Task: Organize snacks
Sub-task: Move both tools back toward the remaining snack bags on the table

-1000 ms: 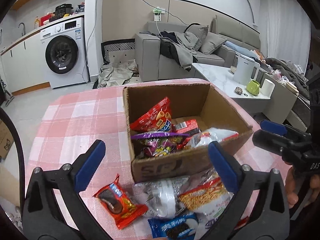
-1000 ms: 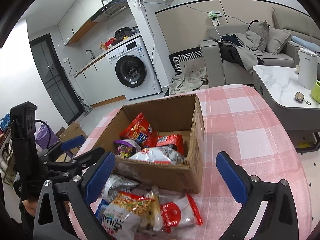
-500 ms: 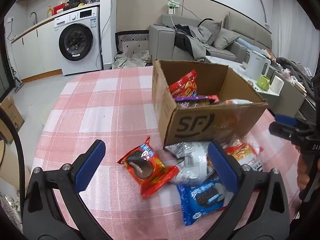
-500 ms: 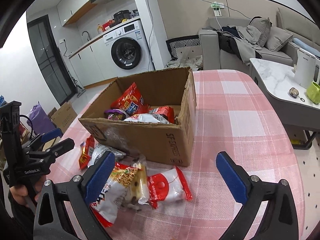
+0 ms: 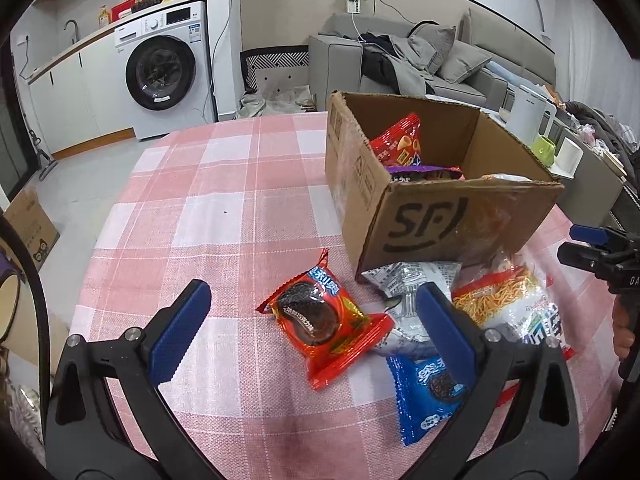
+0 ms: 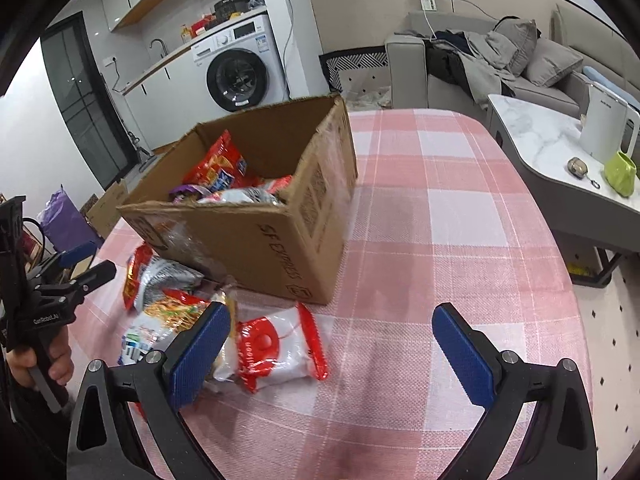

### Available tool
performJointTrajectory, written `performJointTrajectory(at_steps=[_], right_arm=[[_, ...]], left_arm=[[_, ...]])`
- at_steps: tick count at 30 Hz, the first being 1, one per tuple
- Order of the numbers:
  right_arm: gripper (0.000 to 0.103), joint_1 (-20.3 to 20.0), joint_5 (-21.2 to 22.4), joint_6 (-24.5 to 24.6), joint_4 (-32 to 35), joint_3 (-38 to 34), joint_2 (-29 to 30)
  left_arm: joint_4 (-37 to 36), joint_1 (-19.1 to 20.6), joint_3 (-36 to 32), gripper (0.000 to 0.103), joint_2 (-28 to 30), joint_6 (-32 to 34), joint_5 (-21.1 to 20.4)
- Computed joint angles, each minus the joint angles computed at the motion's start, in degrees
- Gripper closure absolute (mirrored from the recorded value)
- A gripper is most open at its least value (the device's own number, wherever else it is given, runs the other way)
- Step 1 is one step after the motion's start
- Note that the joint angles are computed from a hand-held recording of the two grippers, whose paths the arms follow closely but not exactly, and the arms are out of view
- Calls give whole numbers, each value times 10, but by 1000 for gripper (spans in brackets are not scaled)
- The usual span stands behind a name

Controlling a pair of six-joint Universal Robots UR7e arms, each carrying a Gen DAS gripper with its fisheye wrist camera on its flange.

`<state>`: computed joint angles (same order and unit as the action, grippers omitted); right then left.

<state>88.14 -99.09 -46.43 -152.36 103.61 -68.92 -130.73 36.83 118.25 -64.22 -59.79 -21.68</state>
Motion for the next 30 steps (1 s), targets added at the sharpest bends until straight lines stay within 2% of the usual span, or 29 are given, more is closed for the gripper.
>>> performJointTrajectory(at_steps=[13, 19, 30], right_arm=[[1, -1, -66, -54, -10, 0, 34], [1, 0, -56, -85, 3, 11, 30], [1, 1, -58, -102, 31, 14, 31]], left_arm=[[22, 22, -2, 1, -7, -28, -9], [11, 29, -2, 1, -5, -19, -15], [-13, 39, -2, 1, 1, 3, -30]])
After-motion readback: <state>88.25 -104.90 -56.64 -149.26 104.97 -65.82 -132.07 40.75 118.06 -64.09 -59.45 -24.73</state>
